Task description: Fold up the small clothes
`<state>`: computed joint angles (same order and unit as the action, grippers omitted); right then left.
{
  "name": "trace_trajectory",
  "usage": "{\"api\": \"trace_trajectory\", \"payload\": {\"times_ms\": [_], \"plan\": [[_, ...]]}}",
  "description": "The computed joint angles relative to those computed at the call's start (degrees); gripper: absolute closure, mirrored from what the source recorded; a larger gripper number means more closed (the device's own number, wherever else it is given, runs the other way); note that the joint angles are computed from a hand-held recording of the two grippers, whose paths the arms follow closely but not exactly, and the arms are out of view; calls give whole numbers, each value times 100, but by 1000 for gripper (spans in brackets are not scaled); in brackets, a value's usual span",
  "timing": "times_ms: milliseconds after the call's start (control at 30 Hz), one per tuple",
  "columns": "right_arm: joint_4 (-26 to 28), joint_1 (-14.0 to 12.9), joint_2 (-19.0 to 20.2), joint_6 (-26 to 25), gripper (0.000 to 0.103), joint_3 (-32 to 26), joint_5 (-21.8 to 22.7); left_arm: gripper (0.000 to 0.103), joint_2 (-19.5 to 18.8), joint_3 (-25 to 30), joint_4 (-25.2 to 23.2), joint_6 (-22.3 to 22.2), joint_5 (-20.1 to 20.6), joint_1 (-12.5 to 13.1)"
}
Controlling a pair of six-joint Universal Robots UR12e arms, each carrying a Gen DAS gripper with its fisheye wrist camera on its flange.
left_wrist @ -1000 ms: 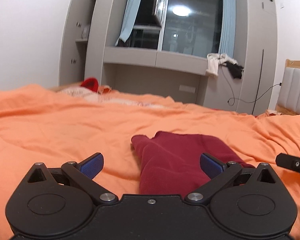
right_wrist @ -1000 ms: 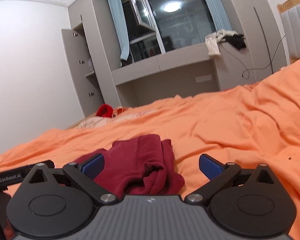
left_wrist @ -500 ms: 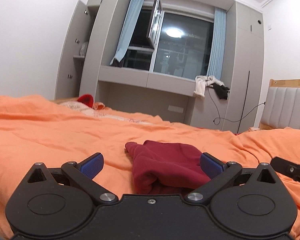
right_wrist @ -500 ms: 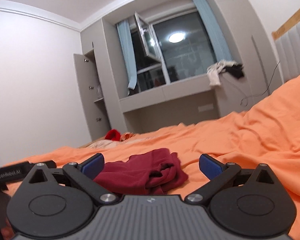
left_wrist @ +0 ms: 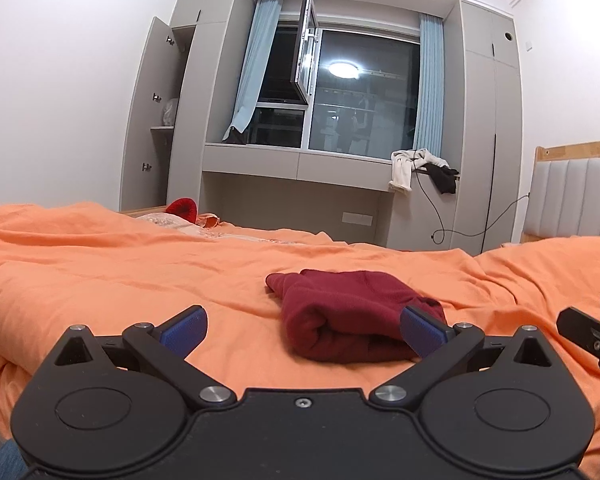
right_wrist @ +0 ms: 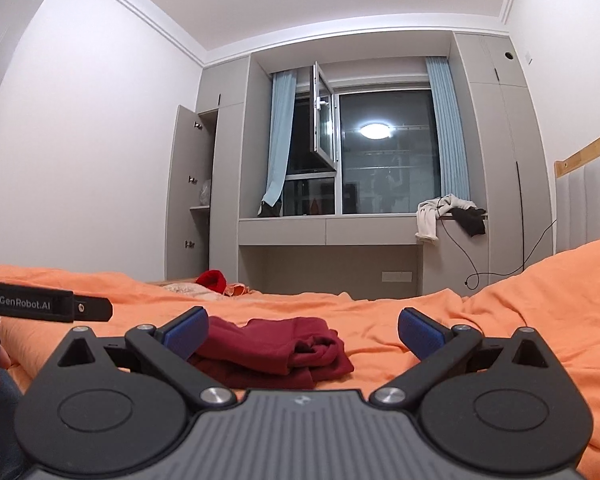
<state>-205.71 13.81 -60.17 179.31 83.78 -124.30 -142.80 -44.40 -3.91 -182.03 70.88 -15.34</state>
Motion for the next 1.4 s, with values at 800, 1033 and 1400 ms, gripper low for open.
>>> {"api": "trace_trajectory", "payload": {"times_ms": [800, 1033, 1400], "plan": [[912, -18, -147, 637, 0, 221, -147, 1, 186, -521, -185, 524, 299, -27], [932, -20, -147, 603, 0, 219, -132, 1, 192, -539, -177, 540, 293, -26], [936, -19, -145, 604, 0, 217, -135, 1, 200, -554, -171, 542, 298, -29]]}}
